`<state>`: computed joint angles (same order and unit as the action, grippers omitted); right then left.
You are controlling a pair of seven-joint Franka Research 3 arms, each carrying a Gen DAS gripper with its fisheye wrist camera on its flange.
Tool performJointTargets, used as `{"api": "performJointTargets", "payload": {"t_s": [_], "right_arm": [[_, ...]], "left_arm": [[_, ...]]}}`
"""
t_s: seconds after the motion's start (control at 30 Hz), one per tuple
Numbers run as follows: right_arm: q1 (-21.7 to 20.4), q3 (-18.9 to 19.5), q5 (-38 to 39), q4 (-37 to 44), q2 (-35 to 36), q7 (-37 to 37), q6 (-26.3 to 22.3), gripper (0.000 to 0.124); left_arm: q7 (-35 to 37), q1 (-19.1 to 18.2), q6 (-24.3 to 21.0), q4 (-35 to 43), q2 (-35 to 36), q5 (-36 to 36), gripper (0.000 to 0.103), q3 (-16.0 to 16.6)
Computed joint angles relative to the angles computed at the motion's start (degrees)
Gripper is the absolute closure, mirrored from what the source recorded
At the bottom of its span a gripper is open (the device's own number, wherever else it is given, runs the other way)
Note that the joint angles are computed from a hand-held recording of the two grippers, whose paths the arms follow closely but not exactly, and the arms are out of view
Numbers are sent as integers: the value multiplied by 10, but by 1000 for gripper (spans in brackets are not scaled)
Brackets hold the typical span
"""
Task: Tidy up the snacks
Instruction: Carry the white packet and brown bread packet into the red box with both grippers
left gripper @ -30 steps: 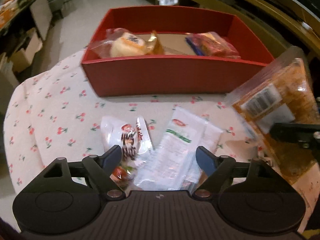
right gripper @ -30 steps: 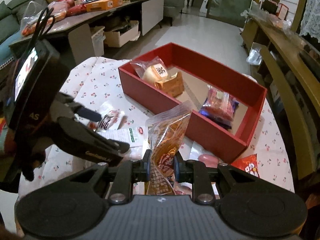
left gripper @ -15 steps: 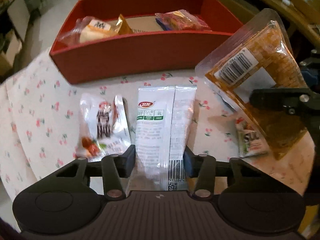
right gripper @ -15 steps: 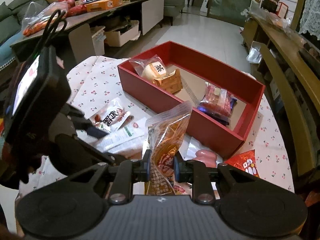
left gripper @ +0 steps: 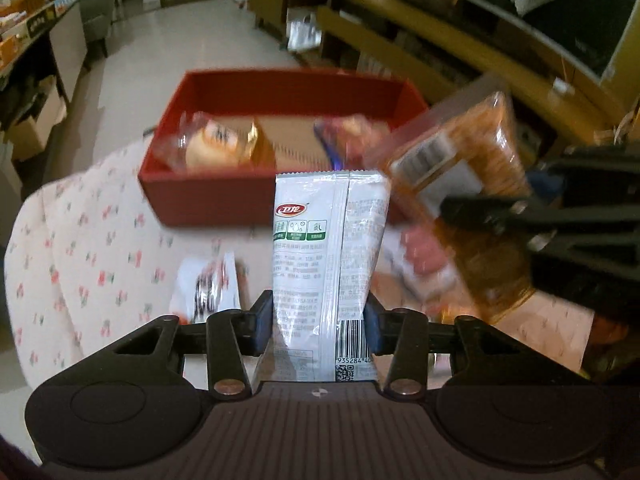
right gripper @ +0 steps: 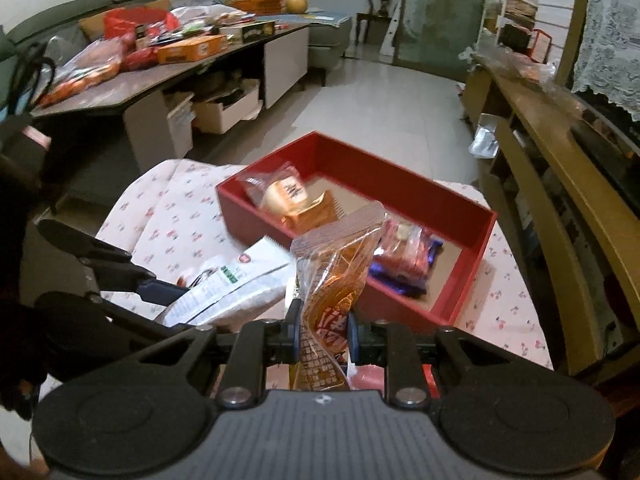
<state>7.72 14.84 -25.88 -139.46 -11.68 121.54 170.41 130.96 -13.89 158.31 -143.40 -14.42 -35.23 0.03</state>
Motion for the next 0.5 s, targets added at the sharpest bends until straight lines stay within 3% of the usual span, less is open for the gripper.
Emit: {"api": "performJointTargets", "payload": {"t_s": [0.13,0.5], "right_arm": [[-22,9,-57,33,24,46,-7,91],[17,-46,-154,107,82,128,-40,91]], "left_arm": [[14,-2,19,49,46,-31,51,-5],[1,42,38,129,112,-45,51,-53]]}}
